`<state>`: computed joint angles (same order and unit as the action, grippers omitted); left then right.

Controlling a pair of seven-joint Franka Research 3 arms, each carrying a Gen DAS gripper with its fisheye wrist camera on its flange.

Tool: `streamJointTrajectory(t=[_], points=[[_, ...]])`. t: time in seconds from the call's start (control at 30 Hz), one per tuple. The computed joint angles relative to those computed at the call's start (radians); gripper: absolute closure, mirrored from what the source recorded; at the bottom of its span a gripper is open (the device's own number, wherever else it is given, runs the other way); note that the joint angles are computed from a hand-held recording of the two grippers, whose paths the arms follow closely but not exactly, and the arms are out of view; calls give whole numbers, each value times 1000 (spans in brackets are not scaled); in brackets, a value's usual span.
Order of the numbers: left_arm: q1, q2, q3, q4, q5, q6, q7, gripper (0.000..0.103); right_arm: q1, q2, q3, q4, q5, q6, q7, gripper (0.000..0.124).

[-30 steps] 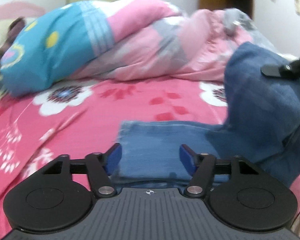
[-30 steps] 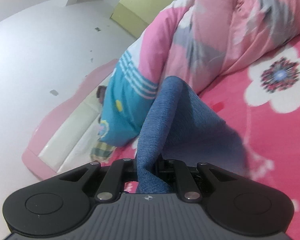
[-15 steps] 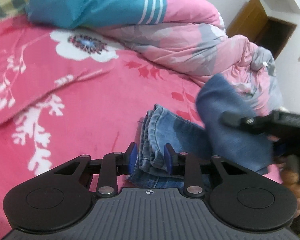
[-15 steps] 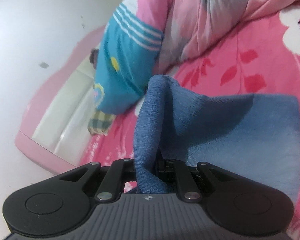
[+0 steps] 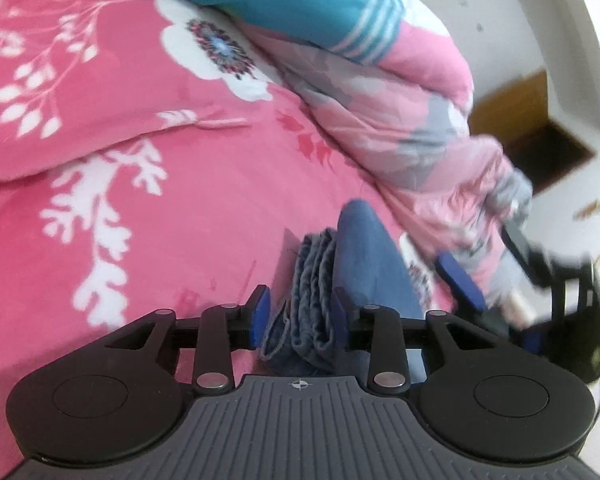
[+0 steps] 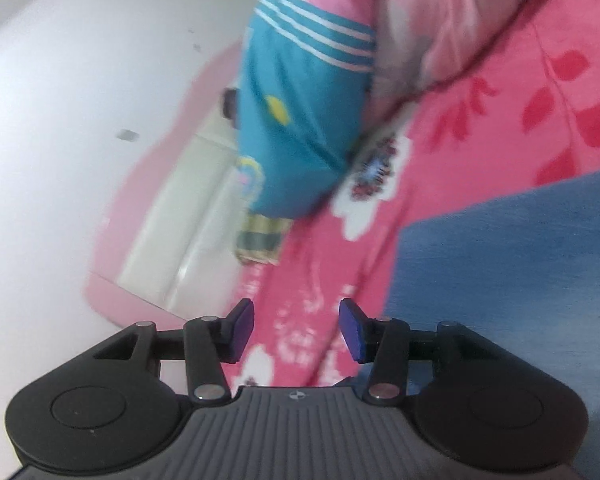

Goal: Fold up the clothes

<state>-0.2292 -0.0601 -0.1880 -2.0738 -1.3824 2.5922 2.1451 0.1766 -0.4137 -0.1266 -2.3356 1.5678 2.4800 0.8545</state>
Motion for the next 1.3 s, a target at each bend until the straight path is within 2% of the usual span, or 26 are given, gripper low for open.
streamJointTrajectory(t=[0.1,0.2,0.27,0.33,0.43,0.5,0.53,0.63,0.73,0.8,0.9,0.93,1.0,1.07,1.2,1.3], points=[[12,-10,16,-5,-66,-39,31,68,-14,-96,8,-70,-28,37,-85,73],[21,-20,24,-5,-79,-106,63,67,-11,-225,78,-167,-129,181,-211,70],[22,-18,22,7,-54,-137,65,67,3,-297,153,-233,-202,300,-299,66],[16,-16,11,16,-10,-118,58,67,27,-340,235,-288,-272,418,-391,54],[5,6,-3,47,75,-90,15,67,62,-300,381,-338,-374,657,-510,50],[0,15,-8,61,107,-85,0,67,7,-244,513,-357,-462,791,-514,53],[-2,20,-10,67,121,-83,-8,67,-19,-225,553,-359,-493,818,-516,59],[-3,28,-13,74,124,-82,-20,67,-81,-174,636,-362,-573,875,-514,66],[-1,32,-13,73,115,-82,-25,67,-135,-161,683,-357,-620,861,-490,68],[2,35,-13,71,105,-87,-28,67,-122,-153,670,-367,-657,877,-482,68],[6,41,-13,72,92,-95,-33,67,-142,-136,695,-372,-714,907,-468,71],[7,42,-13,72,89,-94,-34,67,-150,-134,699,-369,-720,906,-449,88],[10,43,-14,70,75,-91,-31,67,-168,-134,705,-360,-726,899,-407,106],[13,41,-13,64,53,-85,-32,67,-102,-130,618,-348,-724,885,-347,114],[30,54,-2,59,-76,-156,-11,64,-4,-181,446,-319,-700,773,-234,115],[43,49,1,50,-196,-183,19,64,-20,-203,420,-288,-715,714,-163,115]])
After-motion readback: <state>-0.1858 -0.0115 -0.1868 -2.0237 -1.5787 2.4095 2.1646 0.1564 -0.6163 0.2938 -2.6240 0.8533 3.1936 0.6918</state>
